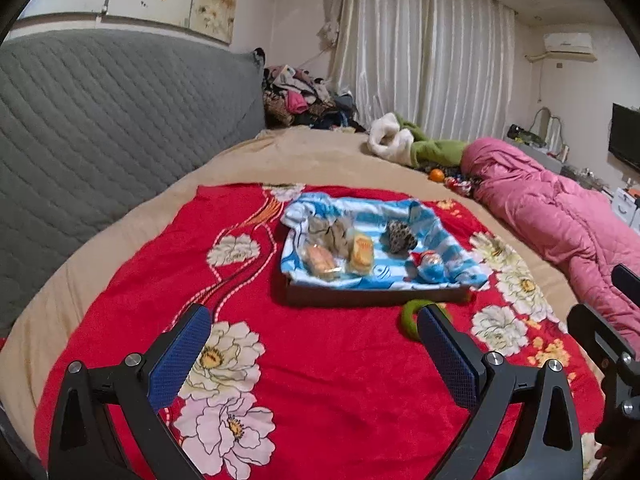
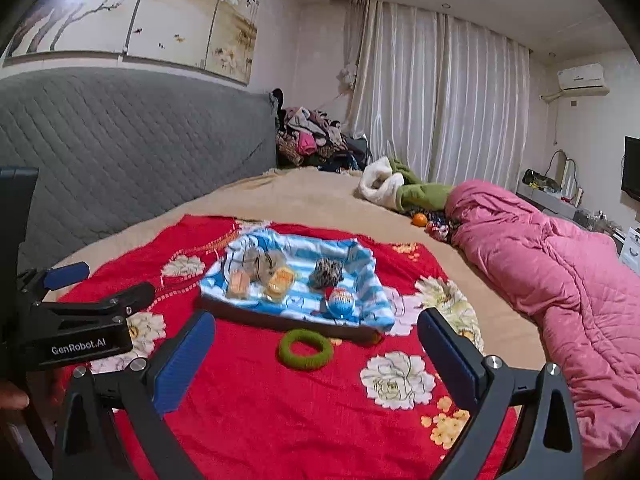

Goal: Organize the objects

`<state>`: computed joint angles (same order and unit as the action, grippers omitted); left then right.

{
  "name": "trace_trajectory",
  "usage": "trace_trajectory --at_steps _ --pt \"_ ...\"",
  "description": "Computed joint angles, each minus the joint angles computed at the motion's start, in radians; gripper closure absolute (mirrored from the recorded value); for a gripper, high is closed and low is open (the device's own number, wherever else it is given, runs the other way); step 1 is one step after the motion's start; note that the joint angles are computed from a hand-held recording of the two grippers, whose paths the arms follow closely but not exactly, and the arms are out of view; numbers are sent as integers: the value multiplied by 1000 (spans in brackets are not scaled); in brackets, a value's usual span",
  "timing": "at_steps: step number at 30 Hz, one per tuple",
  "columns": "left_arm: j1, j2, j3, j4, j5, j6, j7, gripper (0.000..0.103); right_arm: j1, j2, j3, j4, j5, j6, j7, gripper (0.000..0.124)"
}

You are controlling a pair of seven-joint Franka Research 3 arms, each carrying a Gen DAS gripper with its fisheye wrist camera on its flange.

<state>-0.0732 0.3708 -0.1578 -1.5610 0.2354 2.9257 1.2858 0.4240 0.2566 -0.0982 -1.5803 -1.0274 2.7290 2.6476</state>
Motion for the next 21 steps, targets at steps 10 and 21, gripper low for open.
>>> trace_trajectory --at_steps 10,21 --pt "-37 20 50 -47 98 44 -67 0 -5 8 -2 -60 23 17 10 22" --pt "-25 36 41 -57 101 62 -78 0 -12 10 -15 -88 17 28 55 22"
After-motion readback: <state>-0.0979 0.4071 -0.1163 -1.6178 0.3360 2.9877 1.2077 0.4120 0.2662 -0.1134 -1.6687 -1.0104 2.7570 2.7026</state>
